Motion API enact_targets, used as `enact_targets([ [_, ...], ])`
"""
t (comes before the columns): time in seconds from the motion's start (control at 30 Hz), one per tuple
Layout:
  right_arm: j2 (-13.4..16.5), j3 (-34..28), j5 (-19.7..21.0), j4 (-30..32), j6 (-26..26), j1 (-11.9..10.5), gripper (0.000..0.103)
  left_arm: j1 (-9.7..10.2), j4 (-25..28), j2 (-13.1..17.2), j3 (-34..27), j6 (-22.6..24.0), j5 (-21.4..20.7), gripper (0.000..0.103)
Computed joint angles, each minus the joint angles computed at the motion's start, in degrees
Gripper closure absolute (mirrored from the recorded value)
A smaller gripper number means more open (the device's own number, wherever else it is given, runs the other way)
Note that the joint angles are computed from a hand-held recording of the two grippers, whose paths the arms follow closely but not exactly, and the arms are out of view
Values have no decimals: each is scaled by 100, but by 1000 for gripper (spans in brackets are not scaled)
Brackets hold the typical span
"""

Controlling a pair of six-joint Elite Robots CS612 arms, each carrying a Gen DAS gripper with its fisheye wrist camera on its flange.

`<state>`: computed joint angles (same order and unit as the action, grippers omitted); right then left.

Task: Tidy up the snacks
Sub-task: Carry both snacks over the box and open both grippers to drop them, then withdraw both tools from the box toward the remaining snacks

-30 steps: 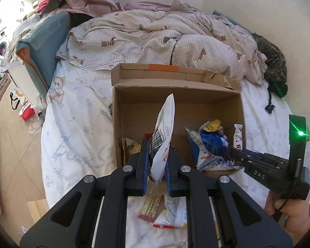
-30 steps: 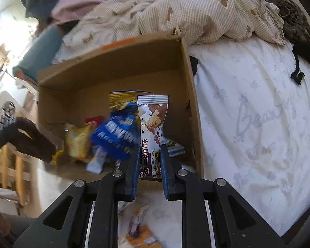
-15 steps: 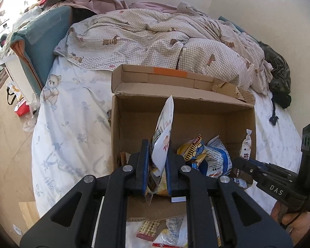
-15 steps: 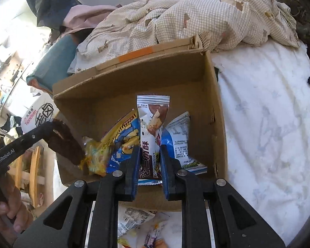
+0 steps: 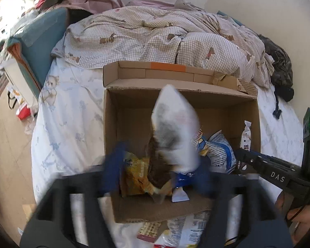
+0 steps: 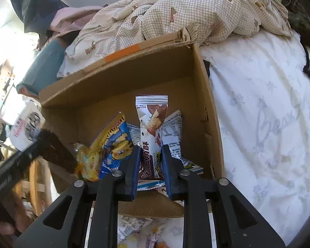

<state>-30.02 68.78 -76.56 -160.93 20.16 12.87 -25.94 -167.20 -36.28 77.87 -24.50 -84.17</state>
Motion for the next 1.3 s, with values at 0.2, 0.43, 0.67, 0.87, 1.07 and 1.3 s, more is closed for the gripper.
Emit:
enact_targets([
  [0.2, -57, 140, -170, -435, 113, 13, 21, -84, -110, -22, 68, 346, 57, 10],
  [0.43, -90, 161, -57, -418, 23, 3, 21, -87, -271, -74, 187, 305, 67, 10],
  [0.67, -184, 335, 64, -577, 191, -32, 21, -46, -352, -173, 359, -7, 37, 10],
  [0.87, -339, 637, 174, -736, 367, -44, 21, -7, -502, -305, 599, -329, 7, 10],
  [1.07, -548, 989, 176, -912, 162, 2, 21, -45, -488, -506, 914, -472, 222, 10],
  [1.3, -779, 1458, 163, -1052, 149, 21, 21, -127, -446, -710, 1303, -586, 435, 10],
])
